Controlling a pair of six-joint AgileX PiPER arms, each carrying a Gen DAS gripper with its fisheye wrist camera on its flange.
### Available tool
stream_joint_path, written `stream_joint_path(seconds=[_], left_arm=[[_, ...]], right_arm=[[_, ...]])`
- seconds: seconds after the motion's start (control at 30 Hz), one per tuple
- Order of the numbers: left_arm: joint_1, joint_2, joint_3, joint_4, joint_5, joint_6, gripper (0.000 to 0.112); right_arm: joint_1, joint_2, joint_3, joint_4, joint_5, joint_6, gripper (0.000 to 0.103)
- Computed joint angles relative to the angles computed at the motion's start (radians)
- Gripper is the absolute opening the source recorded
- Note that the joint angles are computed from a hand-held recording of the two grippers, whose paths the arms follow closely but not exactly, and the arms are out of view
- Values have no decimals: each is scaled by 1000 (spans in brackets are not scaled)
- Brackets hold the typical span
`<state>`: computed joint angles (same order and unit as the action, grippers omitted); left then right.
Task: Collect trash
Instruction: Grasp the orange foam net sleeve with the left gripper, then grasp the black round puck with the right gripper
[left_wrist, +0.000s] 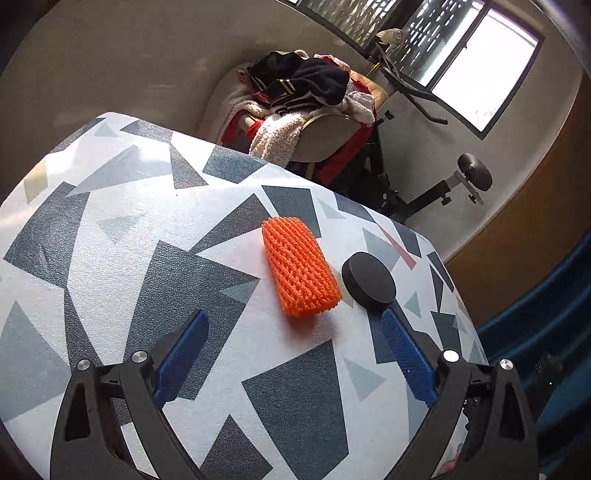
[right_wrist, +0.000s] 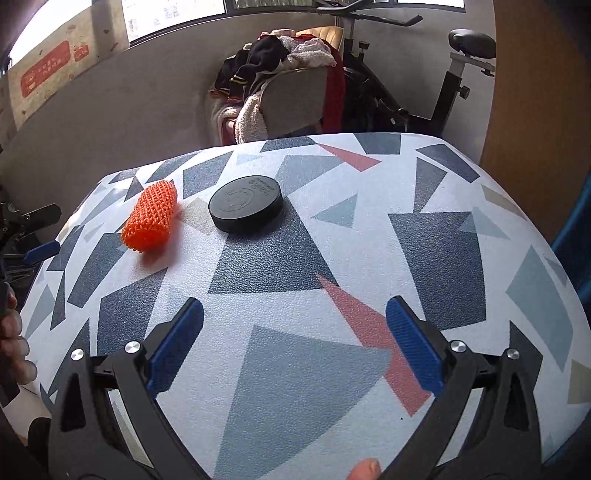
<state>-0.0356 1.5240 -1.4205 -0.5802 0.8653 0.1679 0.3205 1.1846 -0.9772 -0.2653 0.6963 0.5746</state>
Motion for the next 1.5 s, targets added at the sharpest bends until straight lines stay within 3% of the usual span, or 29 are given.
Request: stream_joint_path(seconds=[0.2, 0.27, 0.33, 0.37, 0.4, 0.53, 0.73, 1.17, 1.33, 1.5], left_arm=[[-75, 297, -267, 50, 34, -182, 91], [-79, 367, -330, 77, 49, -235, 84], [-66, 414, -367, 66, 75, -237, 55], [-62, 427, -379, 72, 90, -234, 28], [-56, 425, -372, 76, 89, -222, 21], [-14, 364, -283, 29, 44, -81, 17], [58, 252, -175, -32, 21, 81, 17], [104, 149, -59, -116, 25, 223, 17], [103, 110, -29, -108, 30, 239, 17], [97, 35, 14, -82, 41, 256, 17]], right_arm=[[-45, 134, -107, 49, -23, -97, 97], [-57, 172, -137, 73, -29, -125, 97], [-71, 218, -176, 111, -31, -163, 97], [-73, 244, -200, 124, -28, -178, 97], [-74, 271, -224, 134, -26, -190, 97], [-69, 407, -359, 149, 10, -216, 97], [-52, 624, -625, 154, 151, -219, 97], [-4, 844, -933, 106, 336, -172, 97], [-7, 811, -887, 137, 296, -210, 92], [19, 667, -710, 121, 213, -212, 92]])
